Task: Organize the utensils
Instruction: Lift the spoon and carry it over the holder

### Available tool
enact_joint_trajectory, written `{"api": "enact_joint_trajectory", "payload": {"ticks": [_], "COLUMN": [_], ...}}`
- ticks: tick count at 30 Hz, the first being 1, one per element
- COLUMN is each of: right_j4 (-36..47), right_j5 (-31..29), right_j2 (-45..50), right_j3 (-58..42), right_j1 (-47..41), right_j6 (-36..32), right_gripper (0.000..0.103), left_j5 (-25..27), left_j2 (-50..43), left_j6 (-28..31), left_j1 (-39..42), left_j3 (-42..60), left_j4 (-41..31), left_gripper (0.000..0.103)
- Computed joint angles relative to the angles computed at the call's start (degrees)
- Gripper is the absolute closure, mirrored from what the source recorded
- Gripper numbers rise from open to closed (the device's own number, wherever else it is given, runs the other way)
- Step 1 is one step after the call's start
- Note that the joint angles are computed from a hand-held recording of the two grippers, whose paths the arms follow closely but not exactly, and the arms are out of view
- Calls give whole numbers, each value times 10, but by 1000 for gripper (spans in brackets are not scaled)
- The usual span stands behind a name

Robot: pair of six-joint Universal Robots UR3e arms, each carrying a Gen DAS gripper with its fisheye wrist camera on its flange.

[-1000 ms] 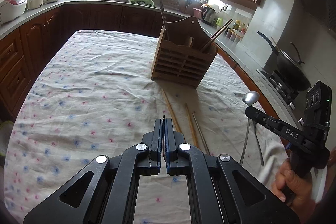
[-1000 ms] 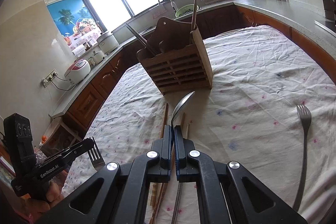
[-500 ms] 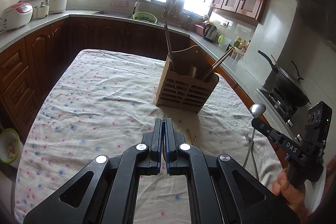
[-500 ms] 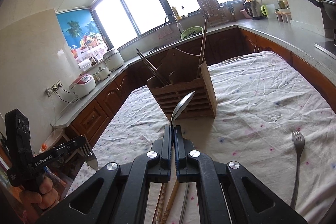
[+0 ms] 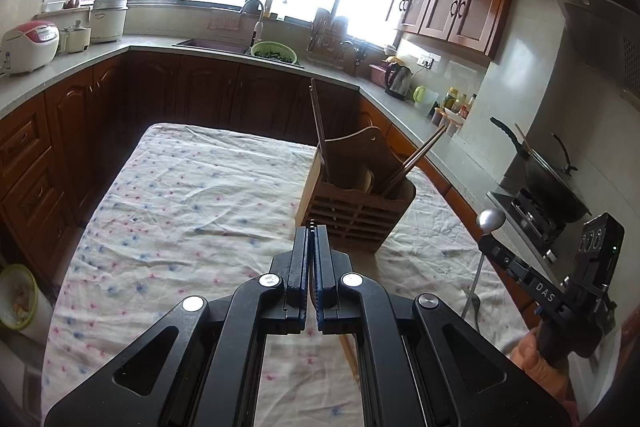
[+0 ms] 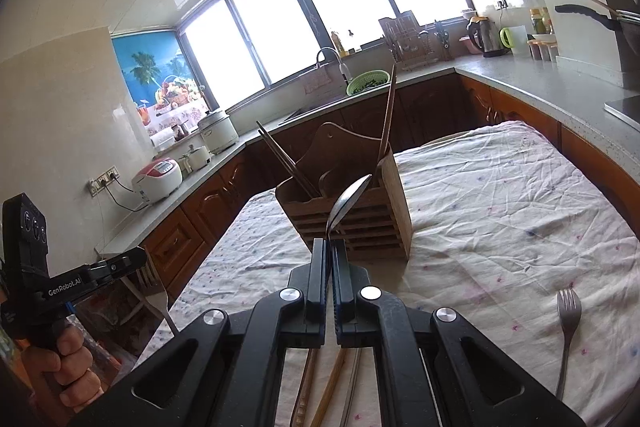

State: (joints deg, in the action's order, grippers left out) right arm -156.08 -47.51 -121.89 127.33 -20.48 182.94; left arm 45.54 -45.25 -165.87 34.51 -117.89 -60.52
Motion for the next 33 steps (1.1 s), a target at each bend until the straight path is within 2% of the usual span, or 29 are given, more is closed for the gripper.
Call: {"api": "enact_joint_trajectory", "payload": {"ticks": [2, 6, 13, 16, 20, 26, 33], "right_j4": [-47, -155, -316, -365, -399, -420, -463], "right_j5": [-1, -40, -204, -274, -327, -381, -405], "right_j2": [26, 97, 247, 312, 393, 483, 547], "right_j3": [-12, -55, -165, -214, -283, -366, -386], "right_j1": [3, 31, 129, 164, 191, 219, 243], "right_j6": [22, 73, 105, 103, 107, 90, 53], "right_gripper": [100, 101, 101, 101, 101, 101, 101], "left_j5": [14, 60, 166, 210, 270, 357, 432], "left_j2": [-38, -124, -288, -355, -438, -554, -648], "left_j6": [-33, -103, -187, -211, -230, -240, -230], "left_j1": [-21, -73, -167, -201, -244, -299, -348], "left_j3": [17, 65, 189, 247, 319, 422, 479], "left_j4": [54, 167, 308, 338, 365, 392, 421], "left_gripper": [101, 101, 101, 101, 101, 101, 101]}}
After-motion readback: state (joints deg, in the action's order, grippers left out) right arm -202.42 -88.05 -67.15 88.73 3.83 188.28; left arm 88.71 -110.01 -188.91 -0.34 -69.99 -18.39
